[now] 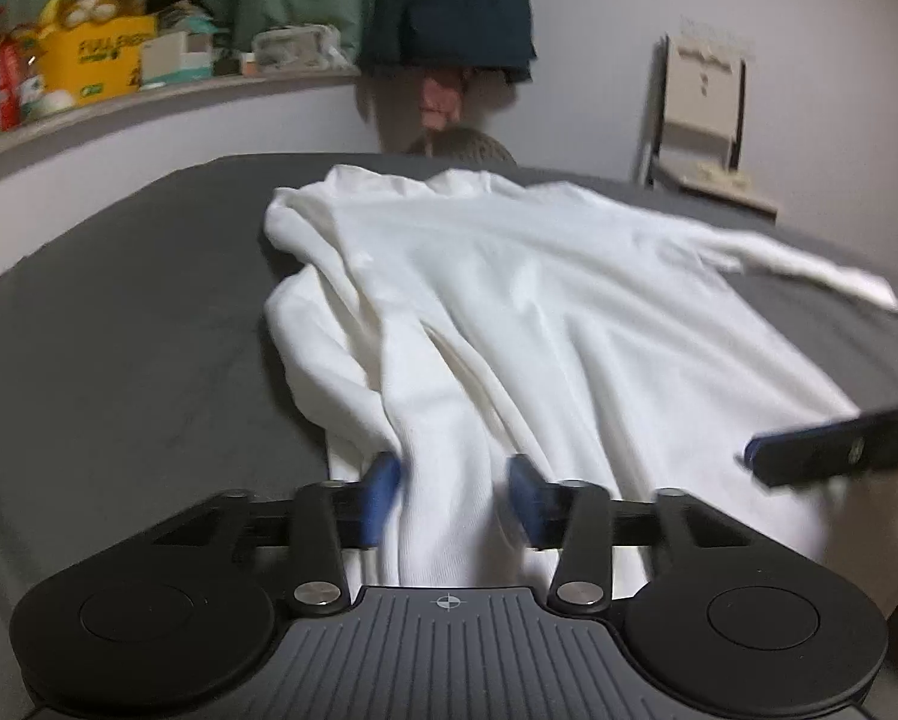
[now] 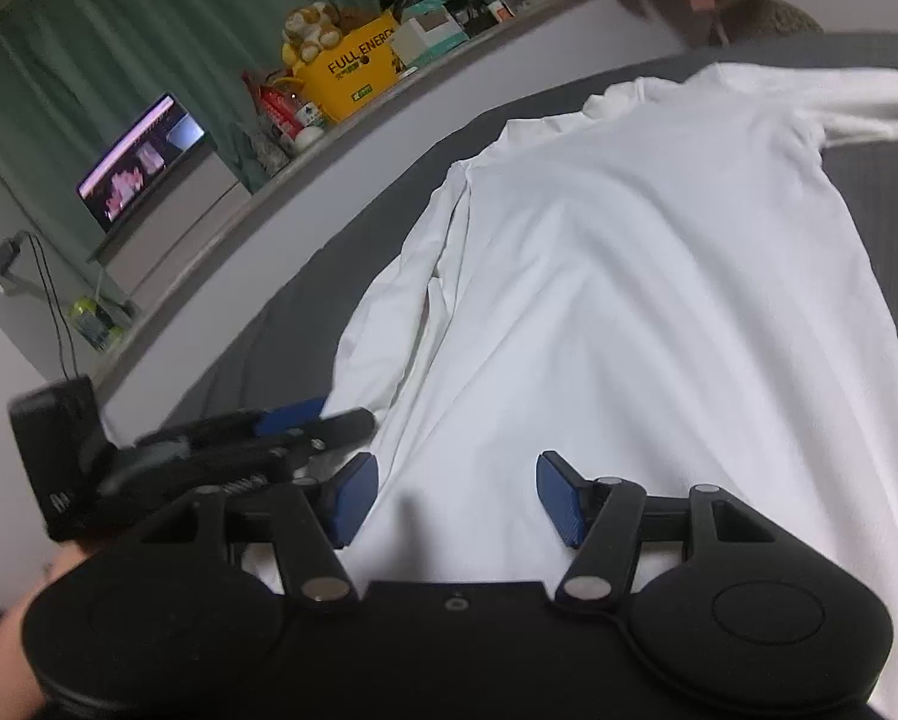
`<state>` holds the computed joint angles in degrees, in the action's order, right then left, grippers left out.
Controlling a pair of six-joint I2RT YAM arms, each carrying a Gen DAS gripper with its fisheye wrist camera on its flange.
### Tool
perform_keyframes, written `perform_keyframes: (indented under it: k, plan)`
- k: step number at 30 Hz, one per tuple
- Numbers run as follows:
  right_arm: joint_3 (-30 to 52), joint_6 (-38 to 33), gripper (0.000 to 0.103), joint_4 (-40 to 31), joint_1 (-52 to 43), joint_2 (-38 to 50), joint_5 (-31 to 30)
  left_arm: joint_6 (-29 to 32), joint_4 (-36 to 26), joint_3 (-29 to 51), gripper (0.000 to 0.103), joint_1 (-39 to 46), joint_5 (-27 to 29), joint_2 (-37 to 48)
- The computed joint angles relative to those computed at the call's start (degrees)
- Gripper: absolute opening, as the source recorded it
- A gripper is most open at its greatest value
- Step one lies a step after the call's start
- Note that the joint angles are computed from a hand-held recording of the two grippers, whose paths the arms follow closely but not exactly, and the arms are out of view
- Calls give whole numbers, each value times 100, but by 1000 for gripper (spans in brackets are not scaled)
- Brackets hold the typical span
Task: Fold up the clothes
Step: 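Grasp the shirt sleeve cuff with the left gripper and pull it outward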
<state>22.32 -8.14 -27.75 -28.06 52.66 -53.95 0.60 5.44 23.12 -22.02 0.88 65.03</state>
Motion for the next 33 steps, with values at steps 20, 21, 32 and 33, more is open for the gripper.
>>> perform_keyframes:
  k: [20,21,32,33]
  plan:
    - [83,-75,59,-25,-510,1063,-536,-393,-652,496,7,2936,190,-575]
    - [109,-84,59,-66,-544,1119,-568,-279,-638,634,7,3067,155,-379]
    - [107,-5,60,30,-527,1232,-593,-363,-1300,2770,7,4094,367,2042]
    - [103,-14,60,38,-519,1225,-591,-658,-1446,2973,8,4216,584,2251]
